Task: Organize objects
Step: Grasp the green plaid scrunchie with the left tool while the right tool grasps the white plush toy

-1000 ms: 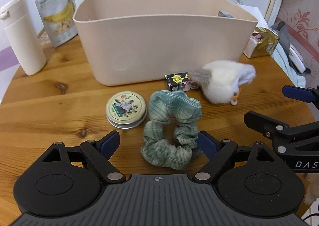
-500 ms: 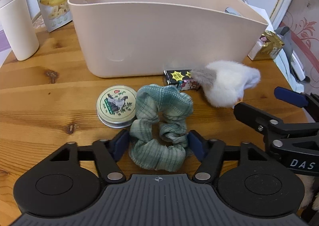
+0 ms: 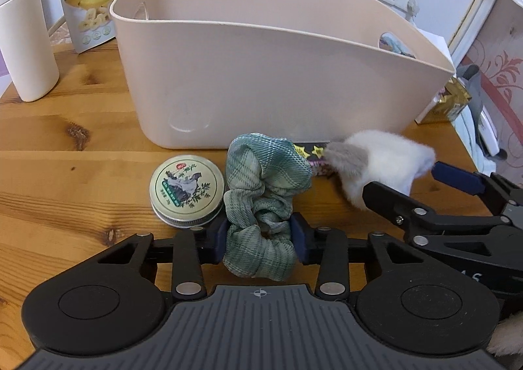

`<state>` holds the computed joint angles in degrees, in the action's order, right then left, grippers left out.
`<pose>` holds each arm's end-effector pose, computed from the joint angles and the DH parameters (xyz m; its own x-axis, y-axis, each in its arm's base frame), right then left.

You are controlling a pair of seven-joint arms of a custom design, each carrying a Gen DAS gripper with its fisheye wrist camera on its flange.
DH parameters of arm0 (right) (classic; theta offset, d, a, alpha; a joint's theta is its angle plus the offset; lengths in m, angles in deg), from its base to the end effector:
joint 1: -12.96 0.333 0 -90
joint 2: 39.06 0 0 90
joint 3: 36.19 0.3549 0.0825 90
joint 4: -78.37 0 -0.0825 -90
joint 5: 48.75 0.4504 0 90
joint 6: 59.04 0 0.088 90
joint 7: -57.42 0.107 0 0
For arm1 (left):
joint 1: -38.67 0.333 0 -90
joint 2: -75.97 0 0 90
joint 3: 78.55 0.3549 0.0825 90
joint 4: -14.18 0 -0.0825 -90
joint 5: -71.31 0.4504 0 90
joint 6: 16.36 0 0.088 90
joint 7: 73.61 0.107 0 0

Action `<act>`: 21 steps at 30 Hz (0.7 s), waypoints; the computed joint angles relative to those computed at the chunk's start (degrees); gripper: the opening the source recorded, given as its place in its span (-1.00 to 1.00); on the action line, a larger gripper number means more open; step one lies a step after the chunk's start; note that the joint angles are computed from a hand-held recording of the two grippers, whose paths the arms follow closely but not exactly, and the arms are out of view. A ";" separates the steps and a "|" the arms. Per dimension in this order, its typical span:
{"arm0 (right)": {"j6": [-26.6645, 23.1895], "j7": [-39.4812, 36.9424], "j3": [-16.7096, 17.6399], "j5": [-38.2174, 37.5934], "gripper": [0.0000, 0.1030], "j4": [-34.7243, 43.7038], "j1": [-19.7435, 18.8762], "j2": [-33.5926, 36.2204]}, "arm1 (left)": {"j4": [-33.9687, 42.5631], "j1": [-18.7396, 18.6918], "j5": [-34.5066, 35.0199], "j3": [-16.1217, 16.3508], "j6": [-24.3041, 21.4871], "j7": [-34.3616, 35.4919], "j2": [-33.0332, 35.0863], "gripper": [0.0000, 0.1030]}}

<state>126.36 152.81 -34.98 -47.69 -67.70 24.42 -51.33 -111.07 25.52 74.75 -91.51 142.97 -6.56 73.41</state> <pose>0.5134 0.1138 0.4476 0.1482 -0.9855 -0.0824 -0.6260 -0.0289 -0.7793 0.5592 -0.2786 0.4833 -0.1607 -0.9712 0.1759 -0.8207 0.0325 -0.5704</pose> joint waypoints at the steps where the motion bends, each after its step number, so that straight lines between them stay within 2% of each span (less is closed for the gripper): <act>1: -0.06 0.50 1.73 -0.32 0.99 0.26 -1.79 0.29 | 0.14 0.04 0.06 0.03 0.22 -0.14 0.20 -0.28; 4: -0.08 1.66 4.88 -1.42 0.93 0.89 -5.07 1.08 | 0.64 0.14 0.82 0.06 0.89 -0.55 0.89 -0.38; 8: -0.24 2.79 5.12 -1.89 0.78 1.66 -5.37 2.01 | 1.17 0.14 0.40 0.18 1.19 -0.03 1.49 -0.43; 10: -0.28 2.40 3.02 -1.58 0.73 1.93 -3.20 2.39 | 1.26 0.13 0.06 0.20 1.31 0.02 1.68 -0.46; 12: -0.42 0.90 -0.68 -0.38 0.52 2.10 0.73 2.63 | 1.33 0.14 -0.80 0.27 1.42 0.53 1.76 -0.49; 13: -0.51 1.02 -0.33 -0.48 0.45 2.12 0.36 2.67 | 1.26 0.15 -0.98 0.29 1.54 0.62 1.73 -0.51; 15: -1.08 1.05 0.24 -0.49 0.13 2.16 -0.20 2.60 | 1.08 0.19 -0.61 0.29 1.74 0.36 1.59 -0.54; 17: -1.81 1.52 1.09 -0.63 -0.07 2.16 -1.11 2.37 | 0.85 0.26 0.69 0.25 1.94 -1.04 1.37 -0.56; 21: -2.61 0.43 -0.42 0.04 -0.41 1.58 0.49 1.42 | 0.12 0.23 0.25 0.24 2.10 -0.52 0.65 -0.58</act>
